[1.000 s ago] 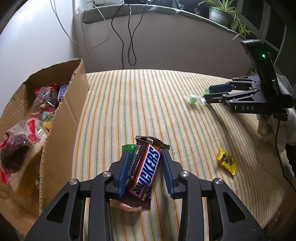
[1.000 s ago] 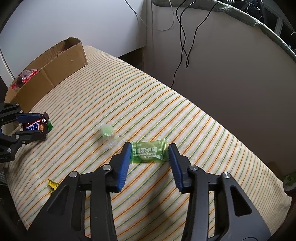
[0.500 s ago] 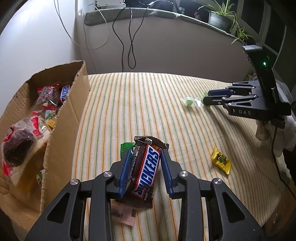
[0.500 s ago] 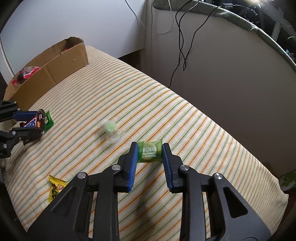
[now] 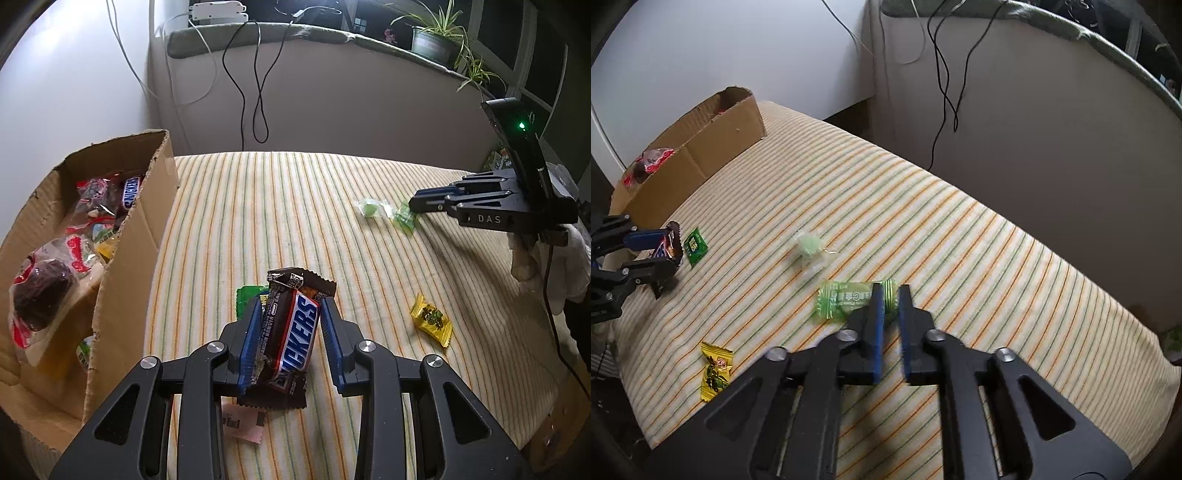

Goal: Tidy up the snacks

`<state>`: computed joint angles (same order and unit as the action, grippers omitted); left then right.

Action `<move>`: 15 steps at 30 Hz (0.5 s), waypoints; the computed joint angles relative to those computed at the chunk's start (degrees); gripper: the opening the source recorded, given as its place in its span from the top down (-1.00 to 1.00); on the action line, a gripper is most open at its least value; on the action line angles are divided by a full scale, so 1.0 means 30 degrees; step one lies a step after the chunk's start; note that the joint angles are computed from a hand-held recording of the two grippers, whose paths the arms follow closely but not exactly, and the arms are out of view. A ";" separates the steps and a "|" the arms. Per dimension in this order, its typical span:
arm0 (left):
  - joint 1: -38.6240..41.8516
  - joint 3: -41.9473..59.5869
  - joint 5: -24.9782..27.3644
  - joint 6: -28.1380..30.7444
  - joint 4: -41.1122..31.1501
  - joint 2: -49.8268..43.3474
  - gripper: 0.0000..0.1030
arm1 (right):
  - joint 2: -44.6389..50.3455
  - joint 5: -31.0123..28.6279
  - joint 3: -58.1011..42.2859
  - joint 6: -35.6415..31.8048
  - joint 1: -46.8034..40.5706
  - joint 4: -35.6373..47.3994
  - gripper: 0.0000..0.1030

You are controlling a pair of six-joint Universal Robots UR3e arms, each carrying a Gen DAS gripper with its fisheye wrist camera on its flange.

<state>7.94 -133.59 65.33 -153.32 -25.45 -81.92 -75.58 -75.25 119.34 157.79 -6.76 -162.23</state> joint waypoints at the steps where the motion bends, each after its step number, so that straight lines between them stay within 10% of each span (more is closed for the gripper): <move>1: 0.0127 -0.0035 -0.0081 0.0061 -0.0085 0.0115 0.40 | -0.0053 0.0202 -0.0034 0.0332 -0.0151 0.0205 -0.07; 3: -0.0190 0.0100 0.0084 -0.0305 0.0135 -0.0051 0.40 | -0.0378 0.1149 0.0341 0.0326 -0.0460 0.0021 -0.36; 8: -0.0181 -0.0013 0.0090 -0.0375 0.0001 0.0281 0.40 | 0.0360 -0.0627 -0.0302 -0.0395 0.1380 -0.0093 -0.33; 13: 0.0039 -0.0147 -0.0167 -0.0275 -0.0278 0.0716 0.40 | 0.0481 -0.1037 -0.0570 -0.0628 0.1970 0.0501 0.51; 15: 0.0190 -0.0201 -0.0338 -0.0174 -0.0412 0.0957 0.40 | 0.0264 -0.1154 -0.0698 -0.0689 0.2014 0.0984 0.56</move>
